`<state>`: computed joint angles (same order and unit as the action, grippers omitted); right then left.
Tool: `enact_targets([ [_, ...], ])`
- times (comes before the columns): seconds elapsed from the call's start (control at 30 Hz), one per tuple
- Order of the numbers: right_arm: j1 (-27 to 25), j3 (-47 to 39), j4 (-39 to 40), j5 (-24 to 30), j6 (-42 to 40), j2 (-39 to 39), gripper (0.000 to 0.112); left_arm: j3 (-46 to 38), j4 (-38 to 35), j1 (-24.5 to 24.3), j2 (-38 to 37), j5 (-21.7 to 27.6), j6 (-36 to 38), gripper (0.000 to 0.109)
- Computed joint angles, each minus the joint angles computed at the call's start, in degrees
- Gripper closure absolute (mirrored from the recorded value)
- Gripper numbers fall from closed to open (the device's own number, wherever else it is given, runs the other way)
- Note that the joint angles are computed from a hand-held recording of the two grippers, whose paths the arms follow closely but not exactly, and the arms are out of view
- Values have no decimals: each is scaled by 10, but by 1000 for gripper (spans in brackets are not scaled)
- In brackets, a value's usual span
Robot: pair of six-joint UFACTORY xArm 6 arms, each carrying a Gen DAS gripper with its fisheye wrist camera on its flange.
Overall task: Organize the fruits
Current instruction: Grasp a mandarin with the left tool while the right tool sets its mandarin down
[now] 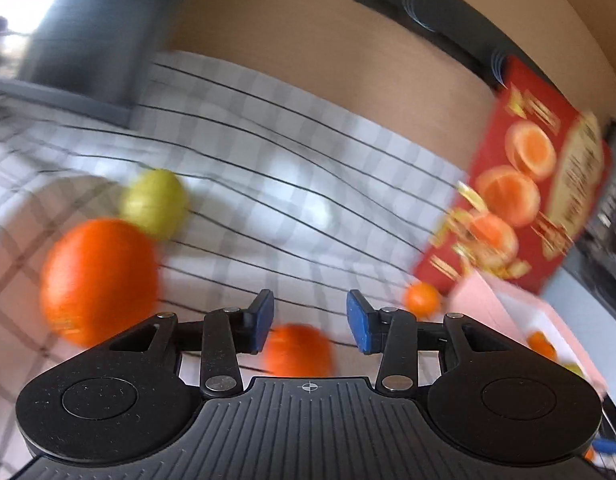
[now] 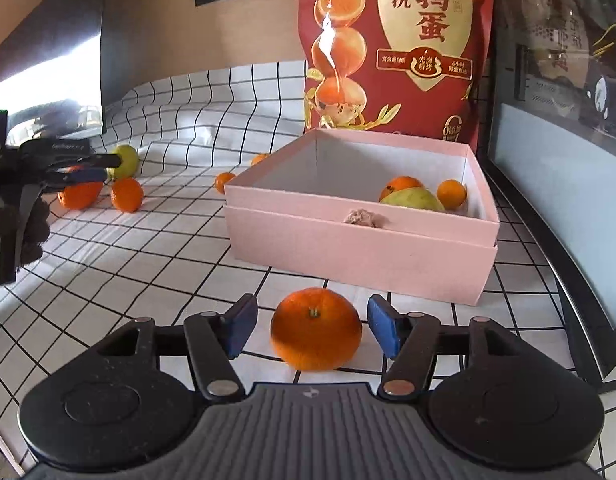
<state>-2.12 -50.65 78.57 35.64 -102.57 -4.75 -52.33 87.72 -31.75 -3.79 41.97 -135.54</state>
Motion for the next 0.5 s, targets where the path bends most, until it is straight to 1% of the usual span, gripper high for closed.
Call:
enact_targets([
  [0.03,0,0,1,-1,0,0,50,-13,-12,1,12,-12,28,62],
  [0.07,-1,0,4,-1,-1,0,48,-27,-23,-5,24,0,60,62],
  [0.13,-3,1,12,1,-4,-1,45,-59,-74,-35,51,67,138,62],
  [0.23,-6,1,16,7,-8,-1,41,-78,-107,-60,74,138,176,62],
  [0.33,-3,-1,9,2,1,1,39,-79,-137,-65,81,173,190,62],
  [0.37,-2,-2,8,-1,4,2,38,-76,-149,-62,76,174,190,61],
  [0.5,-3,-2,16,-4,3,2,36,-54,-139,-52,59,151,166,61],
])
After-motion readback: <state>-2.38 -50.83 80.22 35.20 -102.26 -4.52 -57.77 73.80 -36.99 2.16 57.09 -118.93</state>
